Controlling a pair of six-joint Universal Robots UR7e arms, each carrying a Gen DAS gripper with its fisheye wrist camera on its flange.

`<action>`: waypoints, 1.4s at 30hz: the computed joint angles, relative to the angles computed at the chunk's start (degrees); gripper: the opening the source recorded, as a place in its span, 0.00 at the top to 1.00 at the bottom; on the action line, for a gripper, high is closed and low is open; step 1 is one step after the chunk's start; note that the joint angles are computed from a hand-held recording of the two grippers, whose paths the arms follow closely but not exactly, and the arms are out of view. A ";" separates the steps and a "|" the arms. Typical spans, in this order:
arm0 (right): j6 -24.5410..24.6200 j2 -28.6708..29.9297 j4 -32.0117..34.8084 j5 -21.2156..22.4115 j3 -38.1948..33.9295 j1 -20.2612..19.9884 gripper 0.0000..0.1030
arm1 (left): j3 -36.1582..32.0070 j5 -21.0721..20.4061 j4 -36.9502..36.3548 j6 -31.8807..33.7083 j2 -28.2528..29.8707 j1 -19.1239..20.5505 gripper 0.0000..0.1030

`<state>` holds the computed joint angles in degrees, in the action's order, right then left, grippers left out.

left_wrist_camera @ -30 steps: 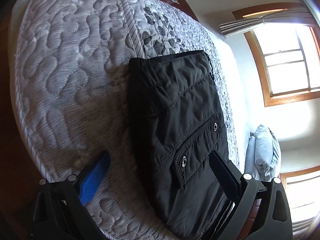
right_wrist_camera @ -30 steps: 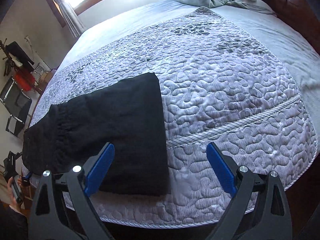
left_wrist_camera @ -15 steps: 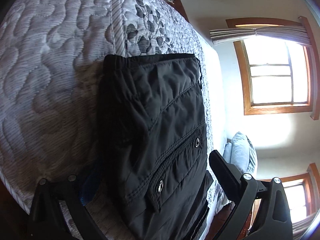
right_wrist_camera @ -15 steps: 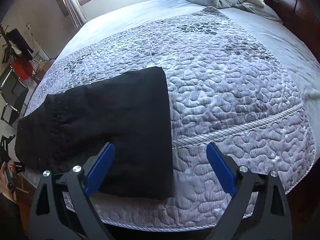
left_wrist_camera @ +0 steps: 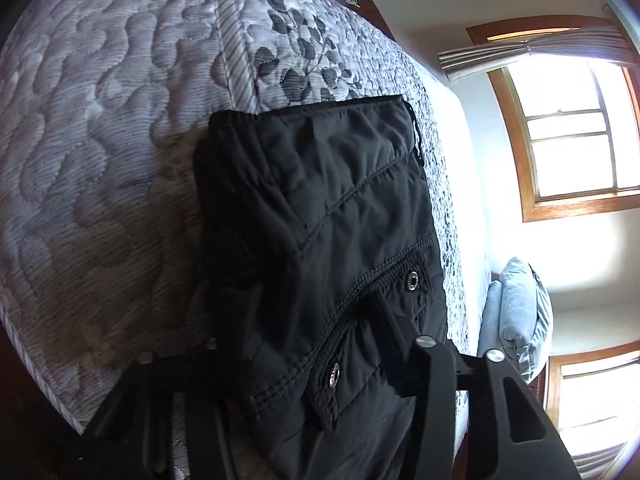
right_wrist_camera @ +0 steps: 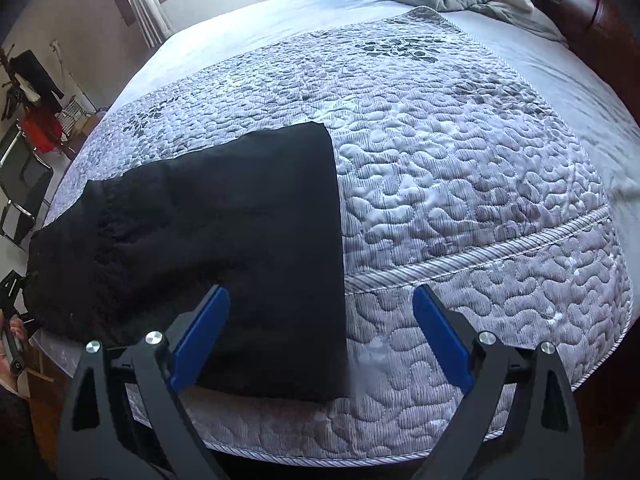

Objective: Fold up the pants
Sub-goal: 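Grasp the waistband edge of the folded pants with the left tool, then lift the waistband end with the left tool and fold it over the legs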

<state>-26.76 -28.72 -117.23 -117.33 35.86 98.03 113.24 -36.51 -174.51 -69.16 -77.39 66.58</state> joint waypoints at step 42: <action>8.07 -3.12 -1.77 4.39 1.62 -3.13 0.10 | -28.36 0.53 10.30 44.59 21.79 -13.43 0.73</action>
<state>-18.69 -31.84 -119.01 -112.94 37.48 94.90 84.87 -35.98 -164.21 -24.57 -55.60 53.15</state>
